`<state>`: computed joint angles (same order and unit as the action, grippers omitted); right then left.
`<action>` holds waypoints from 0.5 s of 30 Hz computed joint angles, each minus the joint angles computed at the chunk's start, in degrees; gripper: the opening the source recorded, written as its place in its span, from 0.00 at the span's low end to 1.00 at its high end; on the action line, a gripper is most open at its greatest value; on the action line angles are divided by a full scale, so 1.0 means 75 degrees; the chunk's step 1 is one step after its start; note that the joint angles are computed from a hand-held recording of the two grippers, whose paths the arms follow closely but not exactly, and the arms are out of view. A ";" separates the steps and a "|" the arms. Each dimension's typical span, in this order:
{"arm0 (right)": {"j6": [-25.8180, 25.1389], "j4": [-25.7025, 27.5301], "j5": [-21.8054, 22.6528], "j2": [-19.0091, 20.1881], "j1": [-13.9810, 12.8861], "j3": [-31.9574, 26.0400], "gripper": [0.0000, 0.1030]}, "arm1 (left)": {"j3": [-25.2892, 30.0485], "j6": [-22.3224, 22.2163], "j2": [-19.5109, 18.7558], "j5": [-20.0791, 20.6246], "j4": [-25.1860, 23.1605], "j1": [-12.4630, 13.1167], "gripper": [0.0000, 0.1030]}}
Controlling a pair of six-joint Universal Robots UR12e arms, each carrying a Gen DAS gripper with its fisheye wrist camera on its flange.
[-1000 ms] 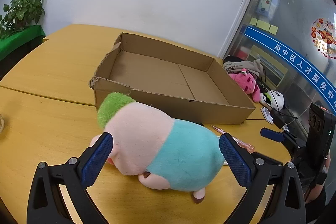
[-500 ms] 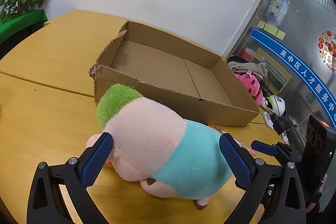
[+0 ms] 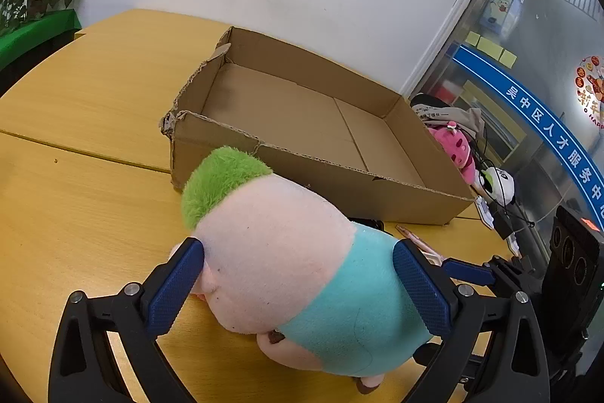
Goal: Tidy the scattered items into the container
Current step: 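Close the left gripper on the plush pig while the right gripper clamps its other side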
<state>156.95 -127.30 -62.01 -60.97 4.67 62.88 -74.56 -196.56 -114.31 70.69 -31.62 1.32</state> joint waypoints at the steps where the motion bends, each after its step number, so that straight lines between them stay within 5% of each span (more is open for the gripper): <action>1: -0.0022 0.0035 0.0025 0.0012 0.0011 -0.0027 0.99 | -0.0004 0.0014 -0.0001 -0.0049 -0.0013 0.0010 0.99; 11: -0.0230 0.0753 0.0215 0.0287 0.0169 -0.0487 0.99 | -0.0095 -0.0125 0.0011 -0.0554 -0.0086 0.0105 0.99; 15: -0.0311 0.1020 0.0256 0.0433 0.0229 -0.0692 0.92 | -0.0074 -0.0080 0.0019 -0.0635 -0.0244 0.0108 0.98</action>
